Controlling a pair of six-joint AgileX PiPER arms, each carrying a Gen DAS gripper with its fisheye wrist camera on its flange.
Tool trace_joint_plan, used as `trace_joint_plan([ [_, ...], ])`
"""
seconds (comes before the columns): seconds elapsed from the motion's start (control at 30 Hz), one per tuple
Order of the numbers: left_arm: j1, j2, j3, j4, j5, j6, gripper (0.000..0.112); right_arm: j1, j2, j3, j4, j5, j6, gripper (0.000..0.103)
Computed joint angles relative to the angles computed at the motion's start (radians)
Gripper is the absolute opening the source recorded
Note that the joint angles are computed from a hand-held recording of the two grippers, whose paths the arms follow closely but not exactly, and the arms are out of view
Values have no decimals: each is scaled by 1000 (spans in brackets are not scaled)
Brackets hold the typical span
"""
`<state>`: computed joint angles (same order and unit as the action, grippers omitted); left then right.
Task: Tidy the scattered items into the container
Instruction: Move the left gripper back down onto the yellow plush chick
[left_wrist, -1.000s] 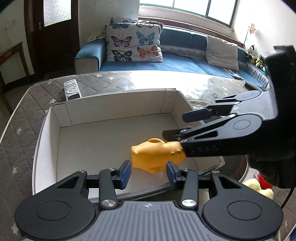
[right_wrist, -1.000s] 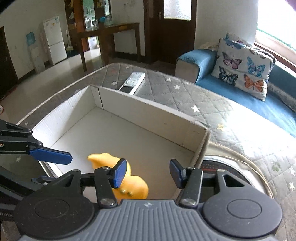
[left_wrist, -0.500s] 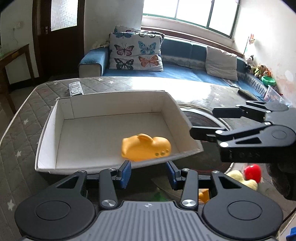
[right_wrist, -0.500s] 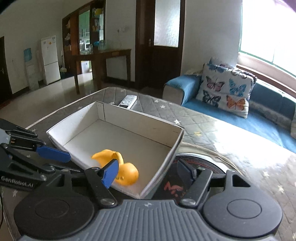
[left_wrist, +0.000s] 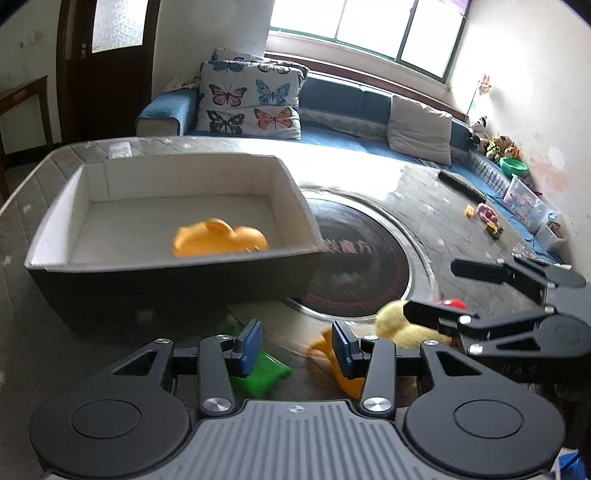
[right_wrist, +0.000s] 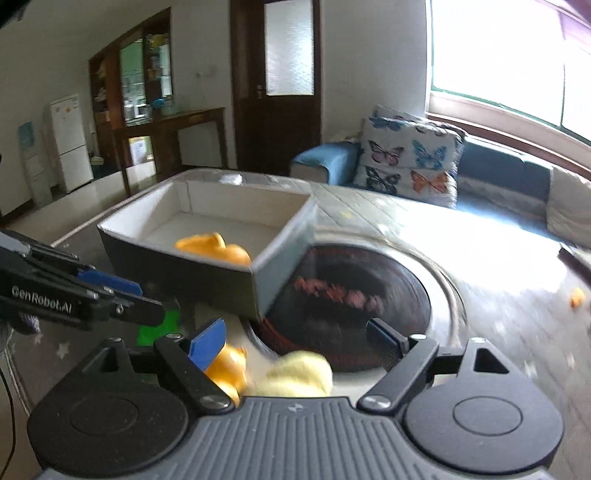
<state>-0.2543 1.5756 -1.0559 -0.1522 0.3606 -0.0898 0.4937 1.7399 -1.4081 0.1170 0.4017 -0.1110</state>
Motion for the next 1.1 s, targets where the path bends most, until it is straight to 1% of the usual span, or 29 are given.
trace_joint_plan([
  [0.1, -29, 8, 2, 7, -11, -34, 44, -8, -47, 94, -12, -31, 35, 85],
  [0.27, -62, 47, -32, -58, -12, 12, 44, -17, -99, 206, 51, -70, 18, 84],
  [0.4, -84, 93, -80, -110, 1, 50, 44, -10, -93, 226, 42, -82, 37, 83],
  [0.47, -89, 116, -106, -148, 11, 80, 44, -13, -88, 225, 73, -80, 14, 76],
  [0.57, -98, 150, -150, -166, 24, 94, 44, -18, -80, 222, 115, -76, -16, 75],
  [0.63, -99, 177, -182, -189, 37, 107, 44, -20, -73, 218, 137, -73, -32, 69],
  [0.77, -96, 228, -249, -239, 74, 133, 44, -19, -65, 216, 143, -71, -30, 66],
  [0.83, -101, 253, -281, -224, 92, 113, 44, -21, -61, 214, 158, -69, -44, 61],
  [0.9, -110, 273, -307, -190, 106, 81, 44, -26, -57, 211, 190, -65, -74, 61],
  [0.97, -114, 290, -329, -177, 121, 70, 44, -26, -53, 208, 188, -64, -75, 59],
  [1.1, -121, 322, -371, -144, 149, 38, 44, -26, -50, 205, 186, -58, -81, 53],
])
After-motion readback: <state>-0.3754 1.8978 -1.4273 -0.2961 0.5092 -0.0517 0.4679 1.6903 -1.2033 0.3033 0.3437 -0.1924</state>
